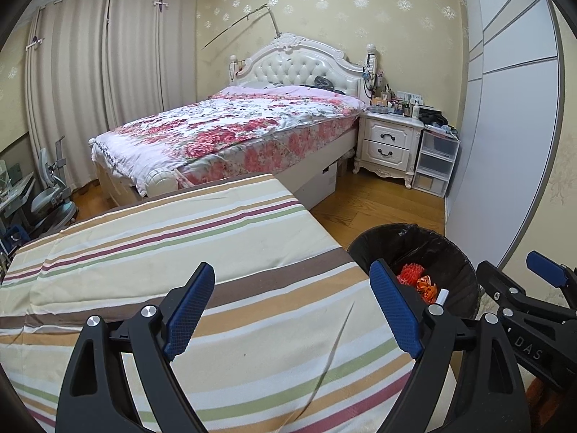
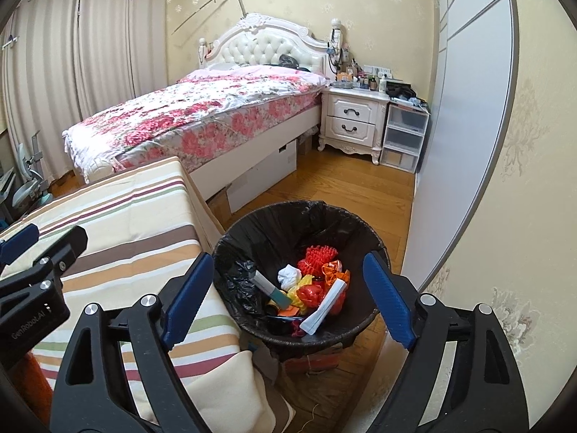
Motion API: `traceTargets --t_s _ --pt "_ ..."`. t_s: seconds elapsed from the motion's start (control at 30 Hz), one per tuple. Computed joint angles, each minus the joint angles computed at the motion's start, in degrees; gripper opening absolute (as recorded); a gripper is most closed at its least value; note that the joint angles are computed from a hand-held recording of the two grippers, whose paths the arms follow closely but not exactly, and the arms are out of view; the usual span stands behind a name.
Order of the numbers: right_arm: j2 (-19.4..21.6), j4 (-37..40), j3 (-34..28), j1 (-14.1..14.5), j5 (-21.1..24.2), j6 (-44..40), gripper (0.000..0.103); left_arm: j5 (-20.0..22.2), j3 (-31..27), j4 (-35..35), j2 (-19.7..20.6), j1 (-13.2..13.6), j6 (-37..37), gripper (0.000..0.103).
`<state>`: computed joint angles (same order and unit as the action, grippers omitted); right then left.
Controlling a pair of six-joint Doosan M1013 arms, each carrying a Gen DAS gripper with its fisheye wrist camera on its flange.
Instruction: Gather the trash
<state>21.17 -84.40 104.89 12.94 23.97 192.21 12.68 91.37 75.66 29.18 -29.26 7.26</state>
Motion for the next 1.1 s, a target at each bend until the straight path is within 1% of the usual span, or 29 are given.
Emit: traceTargets --t_s 0.1,0.17,0.27,0.6,0.8,1.1 --pt "-0.86 -2.57 0.84 0.82 0.73 2.42 0.084 -0.46 1.36 2.72 -1.05 0.26 -3.07 0.085" --pt "-1.39 -4.01 1.39 1.25 0.79 4.11 0.084 -0.52 2.39 7.14 -1.72 0.36 -7.55 0.085" --pt "-2.10 -5.66 2.12 1.88 0.97 5.63 0.084 -0.60 3.47 11.42 -2.45 0.50 -12.06 0.085" --pt "-3.82 -9.14 3.68 3.41 2.38 8.73 0.084 0.01 5.96 21.11 -4.08 0.51 -22.13 0.085" --pt "-4.17 -9.97 4.06 3.74 2.76 9.65 0.084 0.22 6.36 24.49 -4.37 0.39 -25.43 0.085" --pt "-4.37 -10.24 4.23 3.92 3.00 10.08 0.084 0.14 6.37 24.16 -4.38 0.40 -25.16 0.085"
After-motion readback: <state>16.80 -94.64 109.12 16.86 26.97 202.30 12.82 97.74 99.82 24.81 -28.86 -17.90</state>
